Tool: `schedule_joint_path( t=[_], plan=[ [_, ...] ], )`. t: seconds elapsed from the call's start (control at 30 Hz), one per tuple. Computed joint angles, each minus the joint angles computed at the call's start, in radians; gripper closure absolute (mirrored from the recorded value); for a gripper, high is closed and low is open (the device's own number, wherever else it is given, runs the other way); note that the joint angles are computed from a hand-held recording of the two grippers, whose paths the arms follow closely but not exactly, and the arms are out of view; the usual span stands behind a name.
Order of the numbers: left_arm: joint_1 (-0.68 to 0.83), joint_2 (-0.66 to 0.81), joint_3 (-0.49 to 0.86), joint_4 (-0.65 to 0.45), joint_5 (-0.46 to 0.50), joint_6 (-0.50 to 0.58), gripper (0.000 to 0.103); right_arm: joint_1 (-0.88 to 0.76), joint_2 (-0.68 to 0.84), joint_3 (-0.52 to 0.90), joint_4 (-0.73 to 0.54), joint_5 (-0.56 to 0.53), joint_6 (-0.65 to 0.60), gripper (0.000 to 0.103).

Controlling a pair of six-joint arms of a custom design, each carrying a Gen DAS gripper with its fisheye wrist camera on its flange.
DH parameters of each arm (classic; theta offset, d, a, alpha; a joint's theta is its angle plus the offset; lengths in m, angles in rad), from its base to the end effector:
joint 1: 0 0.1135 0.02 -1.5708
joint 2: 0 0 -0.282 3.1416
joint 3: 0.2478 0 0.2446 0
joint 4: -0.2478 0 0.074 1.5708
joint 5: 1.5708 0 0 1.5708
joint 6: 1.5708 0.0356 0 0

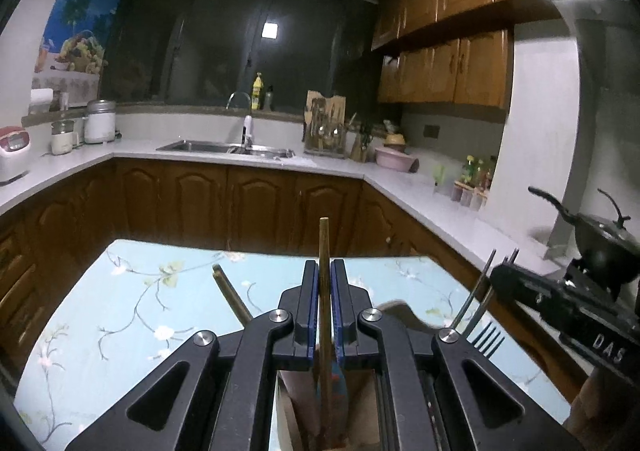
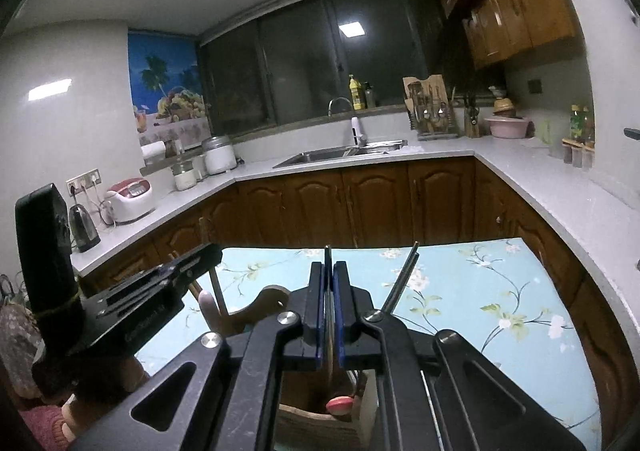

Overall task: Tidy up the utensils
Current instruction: 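Lower both chopsticks into the holder and open both grippers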

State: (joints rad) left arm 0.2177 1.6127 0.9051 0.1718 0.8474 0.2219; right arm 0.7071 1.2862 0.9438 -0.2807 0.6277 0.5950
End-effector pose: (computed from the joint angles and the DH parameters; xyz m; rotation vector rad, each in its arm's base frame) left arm 0.3328 0.0463 0.2369 0.4921 1.8999 -0.6008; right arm 0.2172 0.1581 0.3011 0.2244 2.0522 0.1071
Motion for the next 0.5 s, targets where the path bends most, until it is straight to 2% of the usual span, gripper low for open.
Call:
schedule_joint_path(
  t=[0.13,0.27,0.33,0.43,0.5],
  plan=[
    [0.015,-0.008,0.078,-0.143,0.008,0.028,0.094,-0.006,-0.002,0.011,-0.025,-0.01,0.033,0.094],
    [0.046,-0.029,0.109,-0.217,0.021,0.047,0.068,-0.018,-0.015,0.01,-0.033,-0.043,0.059,0.091],
    [0.053,-0.046,0.103,-0.224,0.021,0.043,0.066,-0.018,-0.027,0.001,-0.027,-0.048,0.069,0.083],
    [0.076,-0.067,0.113,-0.273,0.03,0.049,0.055,-0.009,-0.048,-0.008,-0.025,-0.039,0.079,0.078],
    [0.092,-0.082,0.104,-0.295,0.036,0.055,0.042,0.01,-0.057,-0.008,-0.028,-0.017,0.088,0.078]
  ],
)
